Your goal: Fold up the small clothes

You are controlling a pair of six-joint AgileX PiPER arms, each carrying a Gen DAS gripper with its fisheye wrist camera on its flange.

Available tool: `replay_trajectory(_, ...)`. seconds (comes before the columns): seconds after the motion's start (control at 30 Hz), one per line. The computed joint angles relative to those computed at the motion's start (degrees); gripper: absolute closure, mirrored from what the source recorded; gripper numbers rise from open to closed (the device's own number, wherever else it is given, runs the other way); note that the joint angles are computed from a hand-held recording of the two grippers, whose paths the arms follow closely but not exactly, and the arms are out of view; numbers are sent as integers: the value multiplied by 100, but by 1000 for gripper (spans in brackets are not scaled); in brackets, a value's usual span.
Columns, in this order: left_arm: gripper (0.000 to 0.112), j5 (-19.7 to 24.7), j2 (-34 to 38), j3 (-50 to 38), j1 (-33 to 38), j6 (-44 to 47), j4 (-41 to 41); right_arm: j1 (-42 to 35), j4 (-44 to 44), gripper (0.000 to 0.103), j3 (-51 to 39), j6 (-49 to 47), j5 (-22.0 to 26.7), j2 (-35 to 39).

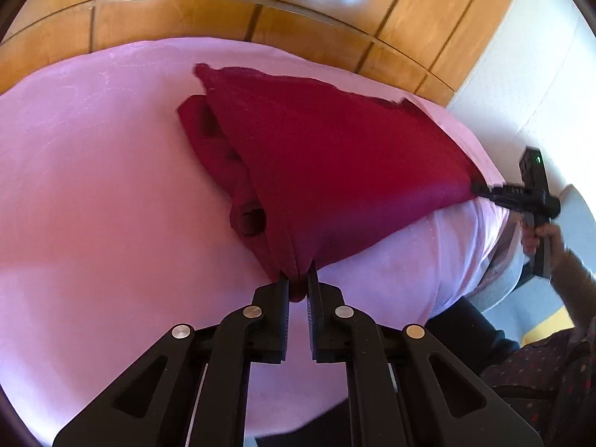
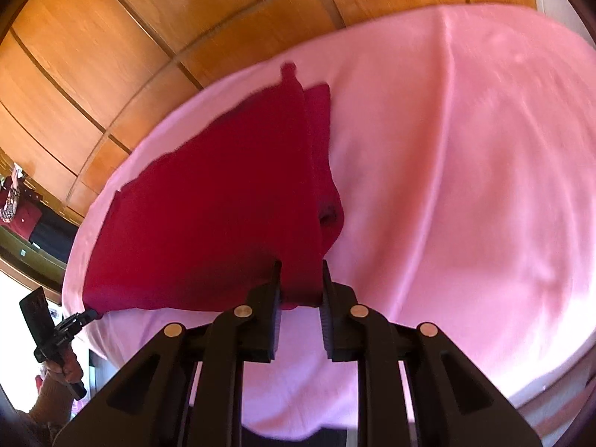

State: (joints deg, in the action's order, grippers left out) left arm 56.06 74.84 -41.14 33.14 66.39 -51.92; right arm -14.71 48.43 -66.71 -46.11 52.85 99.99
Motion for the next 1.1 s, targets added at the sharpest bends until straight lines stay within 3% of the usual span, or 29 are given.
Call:
replay_trajectory(0.07,103,252,56,-145,204,10,-107,-9,14,83,-47,60,19,1)
replay_trajectory(0.13,93,372,190,-421,330,-78,-282,-3,49,63,-209,167,9,21)
replay_trajectory(0.2,72,282,345,-727,300,-262,-430,-2,99,40,-367,304,-172,5)
replay_trajectory(0.47,70,-889,1705,-2110,-756,-1410,-374,606,-457,40,-1991,1274,-689,910)
replay_trajectory(0.57,71,-960,2128,-2553,-1017,-1783,-155,936,-987,43,-3102,2019,-713,1638)
replay_trajectory(0.67,97,-1167,2241,-2711,-1221,-1894,66,1181,-1450,49,-4059,2517,-490,2236)
replay_trajectory(0.7,104,-1347,2225,-2693,-1313,-1955,169,1250,-1677,55,-4429,2698,-369,2486)
replay_trajectory(0.73,105,-1381,2224,-2682,-1288,-1874,152,1326,-1890,73,-4825,2911,-199,2741)
replay_trajectory(0.8,106,-1666,2122,-2559,-1308,-1697,52,1423,-2100,96,-5126,3011,-78,2925)
replay_trajectory(0.97,106,-2325,1719,-2178,-1349,-1224,-411,1446,-1747,97,-4306,2673,-1071,2312)
replay_trajectory(1.1,106,-2821,2042,-2420,-1671,-2227,545,1613,-2349,97,-4835,3236,-970,2658)
